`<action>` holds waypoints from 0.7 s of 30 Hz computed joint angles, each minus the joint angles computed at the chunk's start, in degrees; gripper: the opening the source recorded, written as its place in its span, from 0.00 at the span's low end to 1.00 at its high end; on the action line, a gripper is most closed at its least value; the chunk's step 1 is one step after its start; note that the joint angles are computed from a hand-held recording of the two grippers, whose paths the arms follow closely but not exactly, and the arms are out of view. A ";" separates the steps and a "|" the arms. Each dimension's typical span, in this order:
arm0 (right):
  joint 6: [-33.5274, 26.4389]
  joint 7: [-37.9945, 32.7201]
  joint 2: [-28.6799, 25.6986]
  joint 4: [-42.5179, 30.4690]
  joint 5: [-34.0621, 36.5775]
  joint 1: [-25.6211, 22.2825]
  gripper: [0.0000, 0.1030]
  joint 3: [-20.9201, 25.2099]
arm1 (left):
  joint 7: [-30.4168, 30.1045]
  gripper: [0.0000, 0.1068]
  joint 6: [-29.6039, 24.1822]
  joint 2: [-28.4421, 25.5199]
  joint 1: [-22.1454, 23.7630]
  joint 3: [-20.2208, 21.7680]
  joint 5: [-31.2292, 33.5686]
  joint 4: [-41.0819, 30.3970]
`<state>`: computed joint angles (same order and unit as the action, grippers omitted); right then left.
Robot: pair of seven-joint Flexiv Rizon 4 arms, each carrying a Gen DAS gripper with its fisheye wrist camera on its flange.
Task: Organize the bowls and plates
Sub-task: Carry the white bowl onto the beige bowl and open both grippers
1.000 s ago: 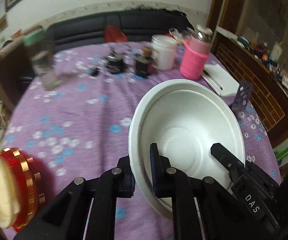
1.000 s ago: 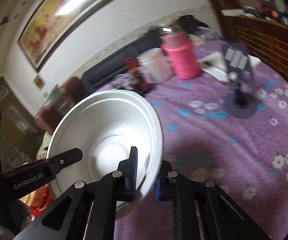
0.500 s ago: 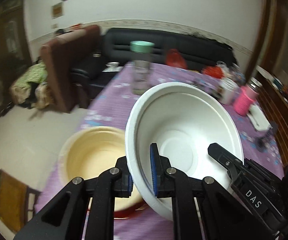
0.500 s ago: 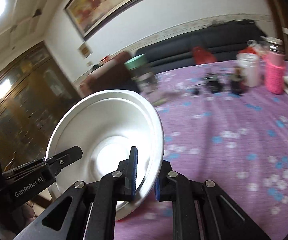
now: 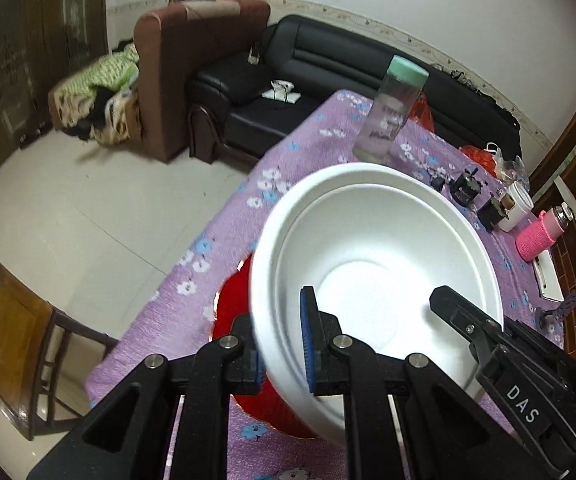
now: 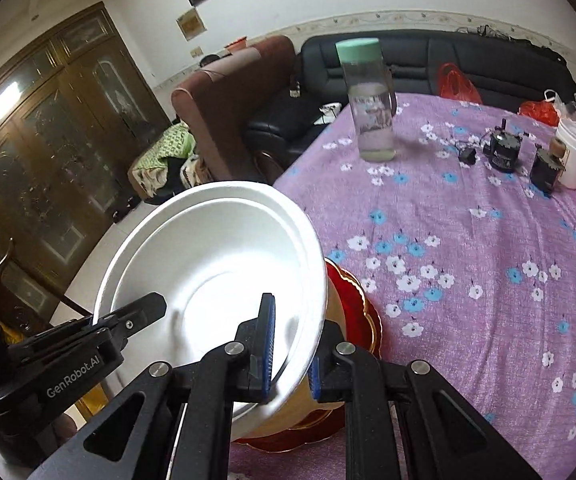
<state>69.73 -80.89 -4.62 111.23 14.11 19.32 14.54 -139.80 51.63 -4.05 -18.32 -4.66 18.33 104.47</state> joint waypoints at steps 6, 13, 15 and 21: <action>-0.34 2.31 -0.43 0.50 -2.78 0.24 0.15 -0.41 | 0.00 0.12 0.40 -1.11 -0.22 0.23 0.35 -0.26; 4.98 8.00 0.20 4.65 -13.89 1.56 0.14 -1.64 | -1.44 0.67 0.17 1.57 -1.10 -0.18 3.36 0.20; 5.59 10.38 0.05 5.61 -17.62 1.68 0.14 -1.99 | -1.85 0.67 -0.58 2.70 -1.15 -0.63 4.74 0.37; 8.11 13.81 -0.23 7.28 -23.07 1.43 0.16 -2.48 | -5.71 0.67 2.40 5.94 -0.18 -1.62 6.74 4.09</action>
<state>77.84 -67.08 -4.85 118.51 -8.95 20.74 12.05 -145.50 54.03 1.89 -18.50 -6.28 25.08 108.57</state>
